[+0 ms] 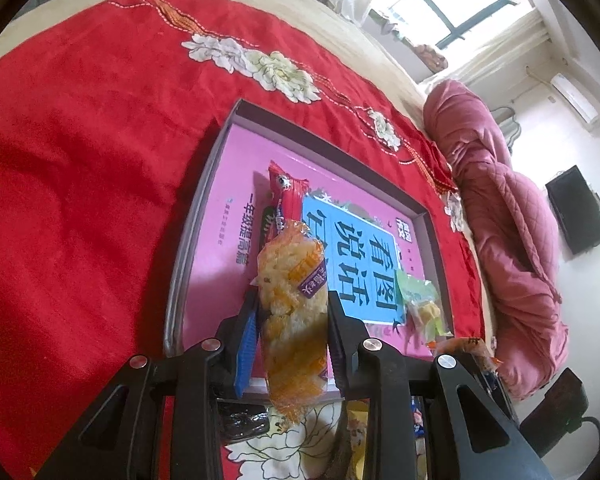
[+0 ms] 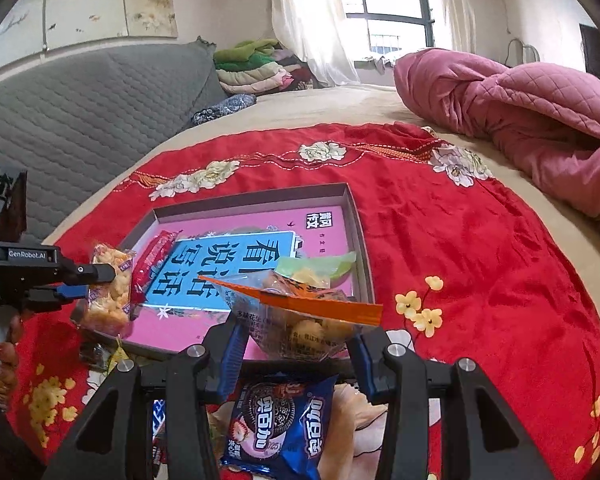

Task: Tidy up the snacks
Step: 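Carry both bags over the box and open the left gripper to drop the cracker bag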

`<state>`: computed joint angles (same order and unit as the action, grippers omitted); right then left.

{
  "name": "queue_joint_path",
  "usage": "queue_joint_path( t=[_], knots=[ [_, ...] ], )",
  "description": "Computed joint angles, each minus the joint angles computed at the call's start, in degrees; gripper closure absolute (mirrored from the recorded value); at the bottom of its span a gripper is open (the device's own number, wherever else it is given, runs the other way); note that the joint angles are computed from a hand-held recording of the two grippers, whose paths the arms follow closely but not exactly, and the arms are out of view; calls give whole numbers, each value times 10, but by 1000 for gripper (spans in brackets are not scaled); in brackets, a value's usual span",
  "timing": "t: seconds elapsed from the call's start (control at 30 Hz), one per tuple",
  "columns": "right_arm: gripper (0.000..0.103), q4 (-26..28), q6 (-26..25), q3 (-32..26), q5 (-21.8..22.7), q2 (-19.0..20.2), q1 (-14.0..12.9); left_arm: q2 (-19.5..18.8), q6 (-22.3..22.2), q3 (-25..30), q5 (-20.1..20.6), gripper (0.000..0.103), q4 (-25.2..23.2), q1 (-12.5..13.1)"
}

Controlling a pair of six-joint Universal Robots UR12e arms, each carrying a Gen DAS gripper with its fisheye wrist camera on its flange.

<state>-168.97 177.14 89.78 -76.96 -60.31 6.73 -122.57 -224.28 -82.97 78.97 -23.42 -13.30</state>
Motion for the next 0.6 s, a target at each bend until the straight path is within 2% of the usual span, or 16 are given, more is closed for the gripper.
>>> queue_joint_path(
  t=[0.3, 0.6],
  knots=[
    [57, 7, -23, -11, -30, 11, 8, 1, -7, 1, 12, 68, -15, 0],
    [55, 18, -10, -9, -24, 10, 4, 4, -12, -1, 34, 68, -24, 0]
  ],
)
